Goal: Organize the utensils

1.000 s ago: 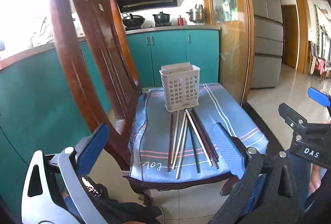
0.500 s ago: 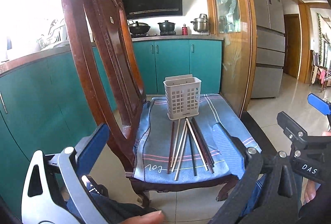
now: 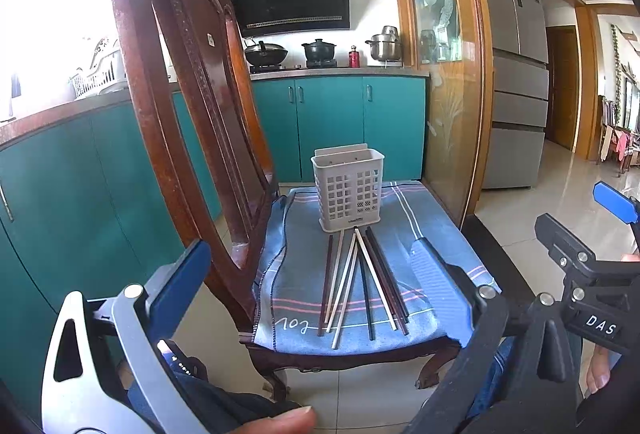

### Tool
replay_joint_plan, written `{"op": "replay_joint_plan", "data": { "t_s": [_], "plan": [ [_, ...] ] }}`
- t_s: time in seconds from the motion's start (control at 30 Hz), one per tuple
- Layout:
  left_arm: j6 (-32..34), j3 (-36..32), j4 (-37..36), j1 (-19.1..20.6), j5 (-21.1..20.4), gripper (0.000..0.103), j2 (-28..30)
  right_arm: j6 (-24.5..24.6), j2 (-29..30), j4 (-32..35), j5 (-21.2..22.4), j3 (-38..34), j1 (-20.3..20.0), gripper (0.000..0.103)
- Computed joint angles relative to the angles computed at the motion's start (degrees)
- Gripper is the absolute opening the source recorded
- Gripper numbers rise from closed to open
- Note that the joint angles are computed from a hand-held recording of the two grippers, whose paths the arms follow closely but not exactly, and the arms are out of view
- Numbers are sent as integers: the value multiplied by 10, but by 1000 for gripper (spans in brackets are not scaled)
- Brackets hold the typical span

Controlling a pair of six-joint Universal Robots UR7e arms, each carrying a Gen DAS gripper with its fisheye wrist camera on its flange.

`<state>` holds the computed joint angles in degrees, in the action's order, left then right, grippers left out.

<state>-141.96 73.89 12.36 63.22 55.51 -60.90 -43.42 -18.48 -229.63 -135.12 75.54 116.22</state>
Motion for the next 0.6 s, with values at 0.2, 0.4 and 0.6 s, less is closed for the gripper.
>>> {"op": "replay_joint_plan", "data": {
  "t_s": [0.2, 0.4, 0.6],
  "plan": [
    [-3, 0, 2, -2, -3, 99, 1, 1, -1, -1, 1, 2, 0, 100],
    [-3, -1, 5, -2, -3, 99, 2, -1, -2, -2, 1, 3, 1, 100],
    [-2, -1, 7, -4, -4, 99, 3, -2, -2, -1, -1, 2, 2, 100]
  ]
}}
